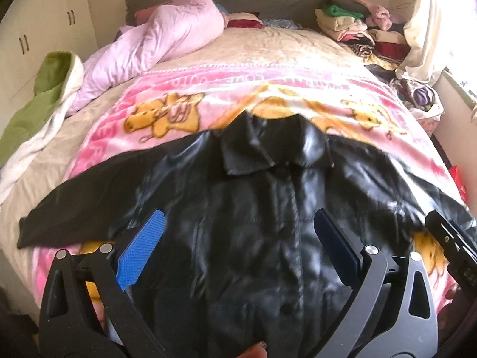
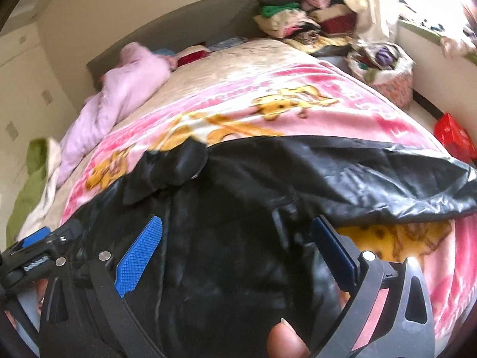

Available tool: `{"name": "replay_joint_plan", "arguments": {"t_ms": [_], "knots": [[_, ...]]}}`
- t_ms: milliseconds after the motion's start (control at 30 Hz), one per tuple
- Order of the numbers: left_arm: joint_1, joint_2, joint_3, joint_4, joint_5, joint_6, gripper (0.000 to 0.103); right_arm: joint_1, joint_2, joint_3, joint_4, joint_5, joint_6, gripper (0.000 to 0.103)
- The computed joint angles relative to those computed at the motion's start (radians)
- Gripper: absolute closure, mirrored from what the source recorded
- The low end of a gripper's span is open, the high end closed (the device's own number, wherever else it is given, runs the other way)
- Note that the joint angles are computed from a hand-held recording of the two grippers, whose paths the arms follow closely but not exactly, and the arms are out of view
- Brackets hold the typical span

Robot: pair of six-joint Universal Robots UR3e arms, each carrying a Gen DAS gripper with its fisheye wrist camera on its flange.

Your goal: Fold large clothes

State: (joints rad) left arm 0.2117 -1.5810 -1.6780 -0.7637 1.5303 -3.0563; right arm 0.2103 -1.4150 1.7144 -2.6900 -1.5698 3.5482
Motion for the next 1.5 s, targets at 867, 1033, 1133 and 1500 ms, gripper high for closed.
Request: {"name": "replay_joint_plan", "arguments": {"t_ms": [867,1033,1133,1500], "knots": [[-0.169,-0.509,0.356,0.028,0.037,-0.107,0.009,-0.747,-0.165,0.509,-0.129,0.133,0.175,0.004],[-0.158,-0.542,0.377,0.035,0.035,-0.114,0.009,-0.835,-0.074,0.509,-0.228,0.213,0.205,0.004],[-0.141,-0.537,0.377,0.026,0.031,-0.115,0.009,-0.882,-0.035,0.516,-0.319,0.250,0.257,0.004],[-0.049,-0.436,0.320,0.029,-0.039,-0.076,0.009,-0.826,-0.063,0.372,-0.431,0.362,0.148,0.097]]}}
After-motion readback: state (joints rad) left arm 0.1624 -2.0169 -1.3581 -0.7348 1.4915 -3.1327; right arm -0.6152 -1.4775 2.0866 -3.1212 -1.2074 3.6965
